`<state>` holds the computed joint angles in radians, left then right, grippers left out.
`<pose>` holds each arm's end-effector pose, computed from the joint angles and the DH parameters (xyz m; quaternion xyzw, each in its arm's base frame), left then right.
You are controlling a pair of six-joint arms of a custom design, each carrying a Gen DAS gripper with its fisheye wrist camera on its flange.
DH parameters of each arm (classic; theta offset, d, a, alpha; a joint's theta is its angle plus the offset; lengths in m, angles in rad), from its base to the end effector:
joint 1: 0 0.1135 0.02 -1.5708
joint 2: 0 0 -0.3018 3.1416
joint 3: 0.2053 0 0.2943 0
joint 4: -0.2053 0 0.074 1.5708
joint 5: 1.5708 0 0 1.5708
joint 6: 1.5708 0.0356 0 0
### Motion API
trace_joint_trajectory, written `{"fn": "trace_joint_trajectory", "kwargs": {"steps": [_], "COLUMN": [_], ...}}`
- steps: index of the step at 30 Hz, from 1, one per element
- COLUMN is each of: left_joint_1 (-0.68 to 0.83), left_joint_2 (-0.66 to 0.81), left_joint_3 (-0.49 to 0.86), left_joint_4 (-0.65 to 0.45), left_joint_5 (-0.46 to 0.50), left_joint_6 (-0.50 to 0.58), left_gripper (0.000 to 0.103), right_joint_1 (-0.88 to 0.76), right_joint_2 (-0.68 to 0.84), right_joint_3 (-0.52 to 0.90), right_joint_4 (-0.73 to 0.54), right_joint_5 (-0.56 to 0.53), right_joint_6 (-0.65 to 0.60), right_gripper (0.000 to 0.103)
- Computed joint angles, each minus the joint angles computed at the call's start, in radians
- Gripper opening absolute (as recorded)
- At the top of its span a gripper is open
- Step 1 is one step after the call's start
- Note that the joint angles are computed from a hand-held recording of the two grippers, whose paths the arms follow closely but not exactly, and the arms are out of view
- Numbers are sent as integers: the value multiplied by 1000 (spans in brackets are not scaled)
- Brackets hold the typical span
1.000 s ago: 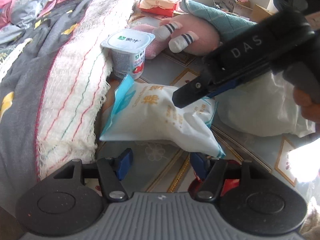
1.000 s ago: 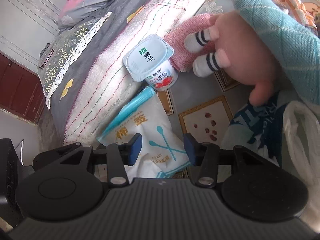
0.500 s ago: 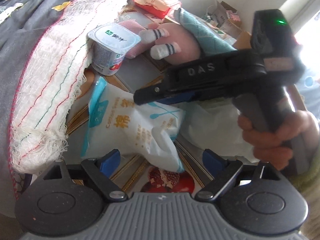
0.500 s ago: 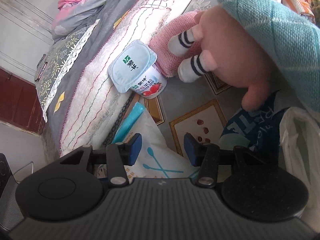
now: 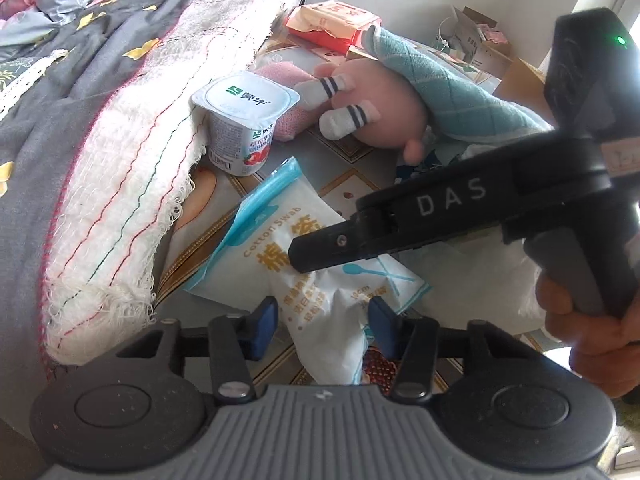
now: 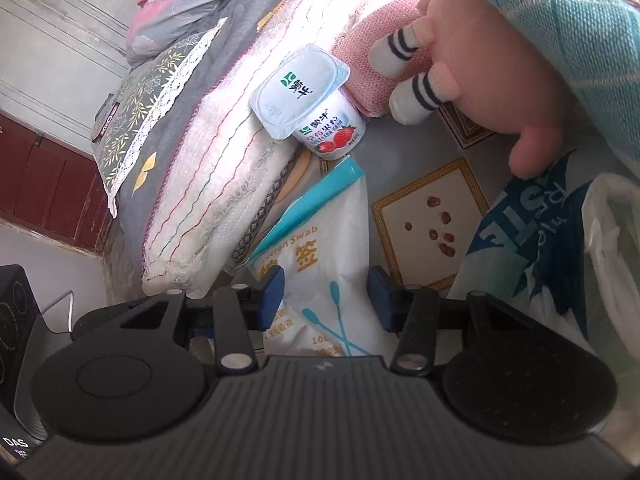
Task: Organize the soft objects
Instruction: 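Carry the cotton-swab bag into the cardboard box and open the right gripper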
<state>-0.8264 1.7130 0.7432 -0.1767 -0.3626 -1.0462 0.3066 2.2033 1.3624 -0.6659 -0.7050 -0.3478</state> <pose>0.2257 -0.2263 0.1108 -0.1432 0.9516 -0.0623 0.2647 0.4141 0.1553 0.0813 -0.3119 0.8847 0.3444 0.0371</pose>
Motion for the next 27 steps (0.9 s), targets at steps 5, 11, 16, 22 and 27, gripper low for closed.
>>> {"fn": "trace_joint_trajectory", "kwargs": {"steps": [5, 11, 16, 22, 27], "left_joint_1": [-42, -114, -166, -151, -101], "left_joint_2": [-39, -90, -88, -15, 156], "left_joint_3": [10, 64, 185, 375, 630], "left_joint_4": [-59, -180, -306, -303, -242], "left_joint_5": [-40, -138, -238, -253, -157], "left_joint_6": [-25, -47, 10, 225, 462], "left_gripper": [42, 41, 41, 41, 40], "right_joint_1": [-8, -48, -118, -260, -442], "right_joint_2": [-66, -168, -293, -405, -384], "right_joint_3": [-68, -149, -226, -262, -182], "right_joint_4": [23, 40, 73, 133, 118], "right_joint_5": [-23, -91, -170, -253, -306], "right_joint_6": [-16, -23, -27, 15, 26], "right_gripper": [39, 38, 38, 38, 38]}}
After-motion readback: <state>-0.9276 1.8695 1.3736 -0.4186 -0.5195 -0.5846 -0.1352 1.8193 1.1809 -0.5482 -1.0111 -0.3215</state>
